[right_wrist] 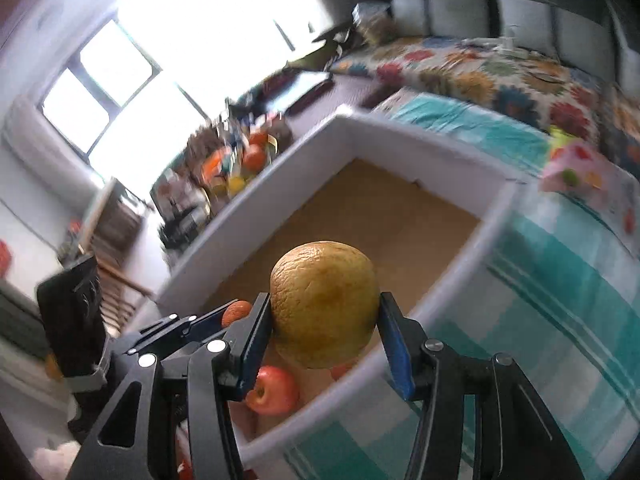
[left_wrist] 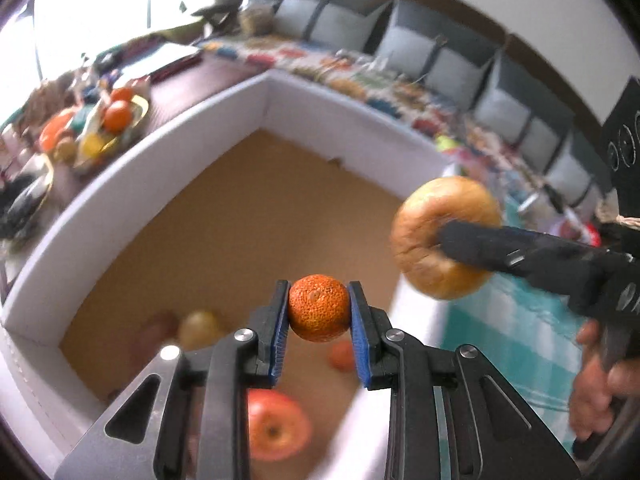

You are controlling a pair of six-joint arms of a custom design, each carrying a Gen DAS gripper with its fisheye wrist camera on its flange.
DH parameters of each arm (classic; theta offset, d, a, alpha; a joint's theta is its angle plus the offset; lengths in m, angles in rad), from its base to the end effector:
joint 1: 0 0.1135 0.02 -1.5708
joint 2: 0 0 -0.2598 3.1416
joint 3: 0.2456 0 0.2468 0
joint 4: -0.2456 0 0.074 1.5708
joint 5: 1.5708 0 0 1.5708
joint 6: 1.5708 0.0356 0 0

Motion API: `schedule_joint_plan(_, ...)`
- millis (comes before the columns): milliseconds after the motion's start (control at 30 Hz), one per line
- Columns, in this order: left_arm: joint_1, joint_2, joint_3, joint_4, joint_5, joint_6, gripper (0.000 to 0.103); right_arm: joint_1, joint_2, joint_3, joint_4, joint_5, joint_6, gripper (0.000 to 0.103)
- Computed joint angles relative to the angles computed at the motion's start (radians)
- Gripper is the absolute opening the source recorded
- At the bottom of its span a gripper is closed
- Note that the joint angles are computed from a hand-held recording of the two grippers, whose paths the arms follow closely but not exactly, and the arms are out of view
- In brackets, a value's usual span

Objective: Organize fruits
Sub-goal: 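Carry both fruits over the white box and open both tools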

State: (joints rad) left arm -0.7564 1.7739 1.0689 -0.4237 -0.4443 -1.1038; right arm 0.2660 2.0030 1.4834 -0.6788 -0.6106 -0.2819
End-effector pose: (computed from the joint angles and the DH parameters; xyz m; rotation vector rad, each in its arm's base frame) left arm 0.2571 -0.2215 0.1626 -0.5628 2.4659 -0.1140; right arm 0.3844 0.1259 0.1865 -0.8684 2.5087 0.8312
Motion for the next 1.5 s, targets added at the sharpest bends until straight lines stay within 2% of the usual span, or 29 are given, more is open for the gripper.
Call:
schedule_joint_plan(33,0.002,0.005,-0.006,-0.01,0.003,-0.01,0.031,0.049,0.025,-0.009,0.036,0.054,0.017,0.052)
schedule_joint_plan(100,0.003,0.013,-0.018,-0.011,0.013,-0.033,0.044,0.094,0.064,-0.02,0.069,0.119,0.02,0.053)
schedule_joint_plan(133,-0.009,-0.004,-0.037,-0.005,0.01,-0.048,0.056,0.117,0.084,-0.031,0.09,0.152,0.03,0.054)
schedule_joint_plan(167,-0.025,-0.026,-0.051,-0.005,-0.01,-0.06,0.063,0.115,0.082,-0.052,0.117,0.148,0.035,0.054)
schedule_joint_plan(267,-0.078,-0.087,-0.04,-0.101,-0.111,-0.091,0.072,0.087,0.014,-0.13,0.195,0.122,0.056,0.059)
schedule_joint_plan(333,-0.144,-0.123,0.009,-0.221,-0.204,-0.15,0.081,0.064,-0.083,-0.182,0.223,0.126,0.069,0.068)
schedule_joint_plan(367,-0.191,-0.133,0.054,-0.315,-0.26,-0.197,0.087,0.054,-0.119,-0.186,0.221,0.132,0.062,0.071)
schedule_joint_plan(433,-0.278,-0.089,0.21,-0.583,-0.374,-0.329,0.091,0.044,-0.271,-0.254,0.225,0.183,0.047,0.091)
schedule_joint_plan(467,-0.328,-0.054,0.302,-0.738,-0.411,-0.411,0.093,0.046,-0.323,-0.274,0.221,0.208,0.049,0.096)
schedule_joint_plan(500,-0.346,-0.048,0.345,-0.798,-0.41,-0.439,0.094,0.043,-0.39,-0.303,0.212,0.233,0.045,0.103)
schedule_joint_plan(533,-0.367,-0.044,0.377,-0.852,-0.398,-0.475,0.098,0.039,-0.458,-0.335,0.198,0.253,0.039,0.103)
schedule_joint_plan(600,-0.419,-0.028,0.41,-0.953,-0.362,-0.552,0.098,0.039,-0.595,-0.405,0.157,0.281,0.025,0.103)
schedule_joint_plan(733,-0.452,-0.014,0.408,-1.04,-0.307,-0.6,0.098,0.058,-0.788,-0.527,0.087,0.327,0.031,0.103)
schedule_joint_plan(800,-0.471,-0.007,0.391,-1.101,-0.269,-0.691,0.098,0.084,-0.824,-0.551,0.048,0.337,0.056,0.103)
schedule_joint_plan(967,-0.477,-0.093,0.28,-1.085,-0.234,-0.784,0.098,0.204,-0.831,-0.586,0.027,0.406,0.105,0.103)
schedule_joint_plan(1167,-0.473,-0.174,0.192,-1.104,-0.227,-0.869,0.098,0.328,-0.755,-0.532,0.021,0.493,0.16,0.103)
schedule_joint_plan(1300,-0.47,-0.186,0.176,-1.1,-0.223,-0.87,0.098,0.365,-0.699,-0.504,0.02,0.509,0.185,0.103)
schedule_joint_plan(1500,-0.442,-0.235,0.117,-1.038,-0.207,-0.835,0.098,0.4,-0.658,-0.49,0.032,0.545,0.211,0.103)
